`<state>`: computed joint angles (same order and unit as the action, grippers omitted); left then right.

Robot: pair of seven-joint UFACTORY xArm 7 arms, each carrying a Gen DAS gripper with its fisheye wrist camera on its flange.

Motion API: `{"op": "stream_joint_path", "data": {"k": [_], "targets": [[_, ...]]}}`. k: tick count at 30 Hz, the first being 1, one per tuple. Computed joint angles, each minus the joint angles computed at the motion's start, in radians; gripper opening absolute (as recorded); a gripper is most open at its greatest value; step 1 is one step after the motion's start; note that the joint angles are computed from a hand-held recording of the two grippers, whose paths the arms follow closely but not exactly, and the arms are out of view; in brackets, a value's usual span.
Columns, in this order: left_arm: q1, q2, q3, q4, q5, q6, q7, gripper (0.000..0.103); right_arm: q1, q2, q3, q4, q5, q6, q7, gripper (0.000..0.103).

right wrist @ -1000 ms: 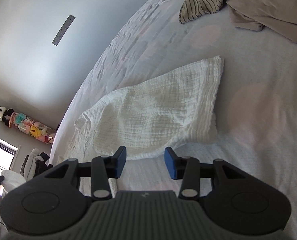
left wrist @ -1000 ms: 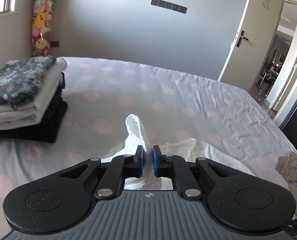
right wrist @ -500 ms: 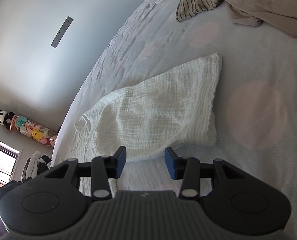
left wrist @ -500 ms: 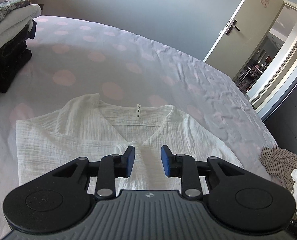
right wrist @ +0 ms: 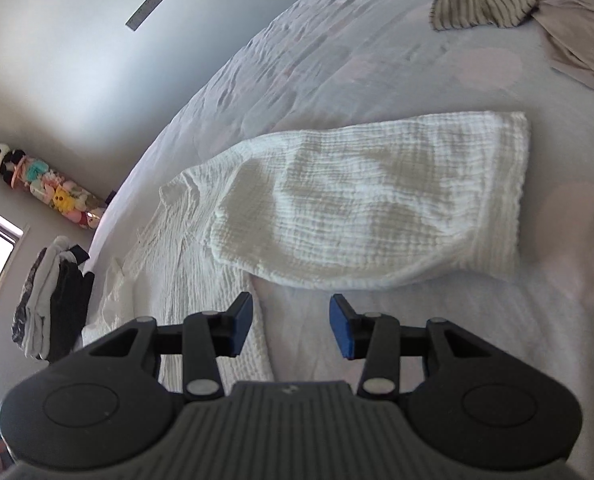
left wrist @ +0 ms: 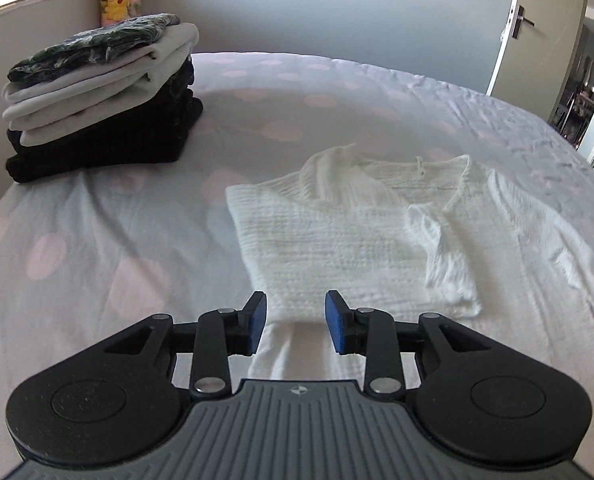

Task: Fold clothes

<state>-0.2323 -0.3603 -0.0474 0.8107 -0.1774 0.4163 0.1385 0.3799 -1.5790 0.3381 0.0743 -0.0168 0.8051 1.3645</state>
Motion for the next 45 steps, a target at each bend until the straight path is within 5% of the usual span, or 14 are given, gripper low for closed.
{"op": "stream_joint_path", "data": {"k": [7,12,18,22,26,31,32,35,45], "targets": [[0.002,-0.067,-0.024,-0.186,0.027,-0.177,-0.042,0.047,-0.115,0.601,0.057,0.254,-0.089,-0.346,-0.140,0.047],[0.102,-0.071,-0.109,-0.272,0.162,-0.276,-0.146,0.047,-0.254,0.961,0.177,0.485,-0.222,-0.512,-0.185,0.046],[0.048,-0.031,-0.033,-0.267,0.188,-0.319,-0.117,0.047,-0.489,1.318,0.420,0.791,-0.578,-0.484,-0.106,0.046],[0.046,-0.008,-0.018,-0.251,0.178,-0.284,-0.113,0.047,-0.527,1.569,0.514,0.977,-0.873,-0.367,0.033,0.046],[0.037,0.009,0.005,-0.246,0.141,-0.252,-0.116,0.047,-0.410,1.770,0.471,1.127,-1.067,-0.223,0.089,0.046],[0.102,0.012,-0.064,-0.261,0.218,-0.288,-0.142,0.047,-0.298,1.865,0.399,1.211,-1.089,-0.101,0.047,0.042],[0.108,0.012,-0.070,-0.262,0.229,-0.292,-0.148,0.047,-0.284,1.869,0.385,1.215,-1.089,-0.094,0.042,0.035],[0.090,0.014,-0.050,-0.263,0.221,-0.292,-0.148,0.047,-0.269,1.824,0.353,1.194,-1.056,-0.109,0.031,0.011],[0.061,0.015,-0.020,-0.258,0.188,-0.284,-0.127,0.047,-0.249,1.562,0.203,1.008,-0.810,-0.082,0.044,0.014]]}}
